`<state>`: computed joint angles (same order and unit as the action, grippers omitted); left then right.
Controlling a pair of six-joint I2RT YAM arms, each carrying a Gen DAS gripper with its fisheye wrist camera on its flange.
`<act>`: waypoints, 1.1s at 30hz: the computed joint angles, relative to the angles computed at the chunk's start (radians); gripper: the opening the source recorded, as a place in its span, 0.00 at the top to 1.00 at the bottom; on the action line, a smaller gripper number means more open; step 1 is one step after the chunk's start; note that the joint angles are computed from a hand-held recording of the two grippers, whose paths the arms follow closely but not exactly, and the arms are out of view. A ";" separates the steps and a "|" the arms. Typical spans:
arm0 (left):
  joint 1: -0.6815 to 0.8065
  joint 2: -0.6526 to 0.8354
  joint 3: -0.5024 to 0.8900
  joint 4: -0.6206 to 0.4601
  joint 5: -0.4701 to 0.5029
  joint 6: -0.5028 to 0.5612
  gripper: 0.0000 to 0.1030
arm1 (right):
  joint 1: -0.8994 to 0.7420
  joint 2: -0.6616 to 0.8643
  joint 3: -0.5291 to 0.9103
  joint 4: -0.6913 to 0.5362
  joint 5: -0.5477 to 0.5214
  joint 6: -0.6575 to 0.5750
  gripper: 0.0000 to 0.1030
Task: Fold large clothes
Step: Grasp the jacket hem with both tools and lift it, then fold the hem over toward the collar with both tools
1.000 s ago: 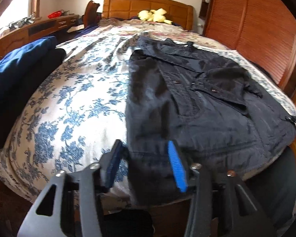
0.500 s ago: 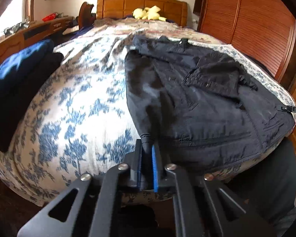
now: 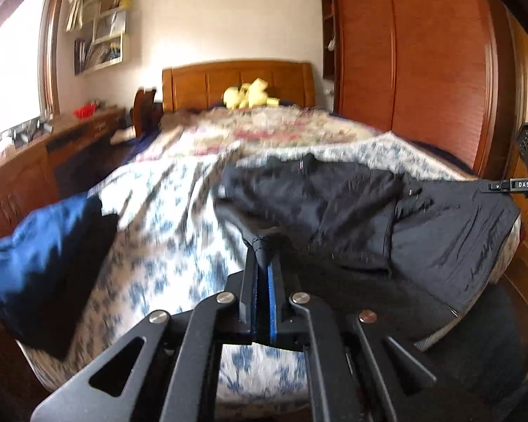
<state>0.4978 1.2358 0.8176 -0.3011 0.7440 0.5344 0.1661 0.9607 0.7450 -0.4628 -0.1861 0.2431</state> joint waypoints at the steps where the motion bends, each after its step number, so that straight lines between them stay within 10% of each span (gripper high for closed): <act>1: 0.002 -0.001 0.022 -0.010 0.011 -0.010 0.97 | -0.004 -0.008 0.019 -0.015 -0.005 -0.004 0.95; 18: 0.184 -0.182 0.278 -0.247 0.288 -0.026 0.97 | 0.032 -0.286 0.353 -0.415 0.015 -0.073 0.96; 33: -0.039 -0.102 0.216 -0.095 -0.002 -0.088 0.97 | -0.117 -0.192 0.213 -0.303 -0.024 -0.176 0.96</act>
<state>0.4586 1.1341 1.0339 -0.3957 0.7417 0.4460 0.0490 0.7685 0.9580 -0.7660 -0.2106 0.0668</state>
